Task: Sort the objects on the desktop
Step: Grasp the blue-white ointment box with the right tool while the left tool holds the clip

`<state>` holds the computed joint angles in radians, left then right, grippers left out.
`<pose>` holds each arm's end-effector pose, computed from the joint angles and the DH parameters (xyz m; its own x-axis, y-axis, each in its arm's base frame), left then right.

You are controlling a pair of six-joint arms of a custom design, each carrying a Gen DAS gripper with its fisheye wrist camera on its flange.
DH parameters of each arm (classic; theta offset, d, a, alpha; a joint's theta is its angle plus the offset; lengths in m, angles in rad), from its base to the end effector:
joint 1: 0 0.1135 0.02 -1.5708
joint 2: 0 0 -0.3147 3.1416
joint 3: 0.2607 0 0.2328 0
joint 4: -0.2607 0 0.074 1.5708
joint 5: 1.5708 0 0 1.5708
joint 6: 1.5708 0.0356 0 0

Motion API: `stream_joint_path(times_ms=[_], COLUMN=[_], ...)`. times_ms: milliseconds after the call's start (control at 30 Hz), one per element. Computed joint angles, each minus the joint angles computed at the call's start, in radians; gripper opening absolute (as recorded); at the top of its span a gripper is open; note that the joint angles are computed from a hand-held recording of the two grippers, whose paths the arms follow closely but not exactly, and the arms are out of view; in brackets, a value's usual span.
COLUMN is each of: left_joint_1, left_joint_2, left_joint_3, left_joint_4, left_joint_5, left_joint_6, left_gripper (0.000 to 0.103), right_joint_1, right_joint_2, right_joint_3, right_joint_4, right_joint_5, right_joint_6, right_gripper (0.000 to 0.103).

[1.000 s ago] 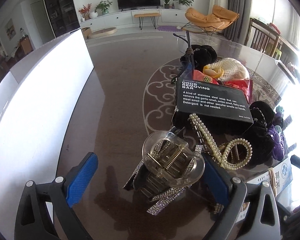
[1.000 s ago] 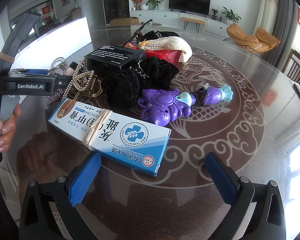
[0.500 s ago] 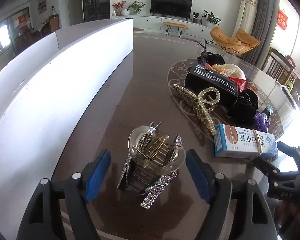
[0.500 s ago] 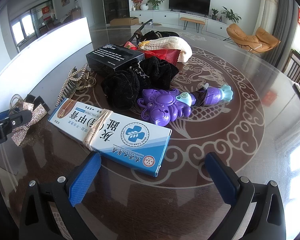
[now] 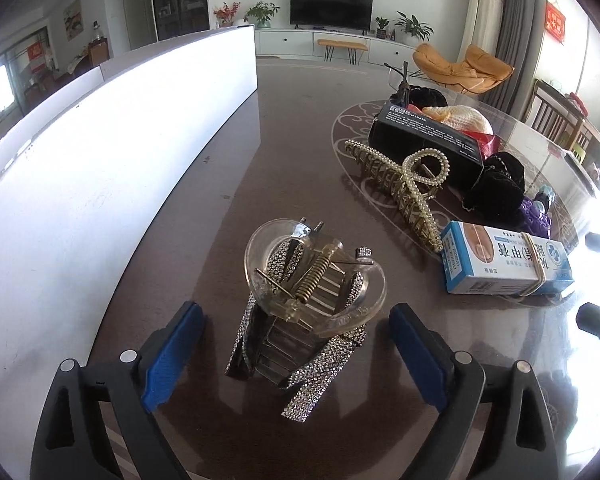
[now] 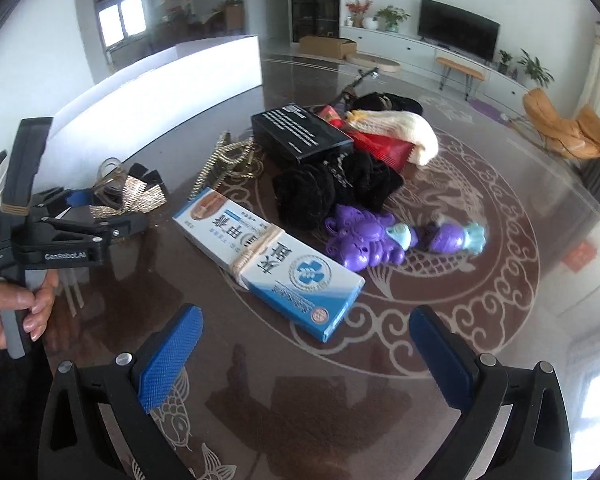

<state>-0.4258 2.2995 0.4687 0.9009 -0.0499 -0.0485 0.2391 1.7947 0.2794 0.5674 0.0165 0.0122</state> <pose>0.2696 -0.1203 0.0277 -0.7478 0.2860 -0.5992 0.3495 0.9369 0.0109 0.2199 0.0530 0.1101 -0.7918 -0.1804 -0.5835 -0.2178 0.9760 -0.0063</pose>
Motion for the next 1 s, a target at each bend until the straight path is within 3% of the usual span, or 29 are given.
stream_joint_path(times_ms=[100, 200, 267, 333, 400, 467, 533, 567, 667, 733, 833, 867, 933, 967, 1000], left_joint_1=[0.005, 0.004, 0.004, 0.004, 0.004, 0.005, 0.005, 0.005, 0.013, 0.030, 0.043, 0.043, 0.038, 0.035, 0.027], left_joint_2=[0.002, 0.004, 0.004, 0.004, 0.004, 0.004, 0.003, -0.001, -0.010, -0.027, -0.046, -0.049, -0.064, -0.076, -0.086], left_joint_3=[-0.001, -0.006, -0.007, -0.006, -0.007, -0.006, -0.002, 0.004, 0.014, 0.044, 0.103, 0.112, 0.104, 0.103, 0.105], left_joint_4=[0.005, 0.012, 0.014, 0.013, 0.013, 0.011, 0.000, -0.019, -0.055, -0.131, -0.252, -0.265, -0.250, -0.258, -0.274], left_joint_5=[0.016, 0.006, 0.001, 0.001, 0.002, 0.003, 0.005, 0.008, 0.031, 0.057, 0.075, 0.077, 0.082, 0.086, 0.069], left_joint_6=[0.005, -0.004, -0.011, -0.010, -0.011, -0.010, -0.009, -0.007, 0.030, 0.066, 0.098, 0.102, 0.115, 0.119, 0.117], left_gripper=[0.096, 0.097, 0.097, 0.097, 0.097, 0.097, 0.099, 0.103, 0.103, 0.103, 0.103, 0.098, 0.072, 0.052, 0.052], right_joint_1=[-0.005, 0.033, 0.063, 0.077, 0.093, 0.094, 0.093, 0.097, 0.098, 0.088, 0.130, 0.145, 0.169, 0.190, 0.193], right_joint_2=[0.028, 0.132, 0.190, 0.233, 0.227, 0.203, 0.153, 0.131, 0.074, 0.065, 0.094, 0.115, 0.150, 0.155, 0.150], right_joint_3=[0.195, 0.366, 0.433, 0.477, 0.451, 0.417, 0.361, 0.338, 0.273, 0.271, 0.303, 0.324, 0.364, 0.382, 0.395], right_joint_4=[-0.228, -0.381, -0.432, -0.480, -0.454, -0.468, -0.479, -0.494, -0.492, -0.505, -0.501, -0.507, -0.512, -0.531, -0.559], right_joint_5=[-0.135, -0.145, -0.114, -0.107, -0.076, -0.081, -0.108, -0.118, -0.143, -0.154, -0.087, -0.074, -0.038, 0.010, 0.010], right_joint_6=[-0.195, -0.280, -0.312, -0.315, -0.289, -0.212, -0.118, -0.081, -0.009, 0.009, -0.006, -0.005, 0.008, 0.017, 0.028], right_gripper=[0.103, 0.102, 0.095, 0.082, 0.079, 0.059, 0.051, 0.050, 0.052, 0.061, 0.065, 0.065, 0.060, 0.043, 0.044])
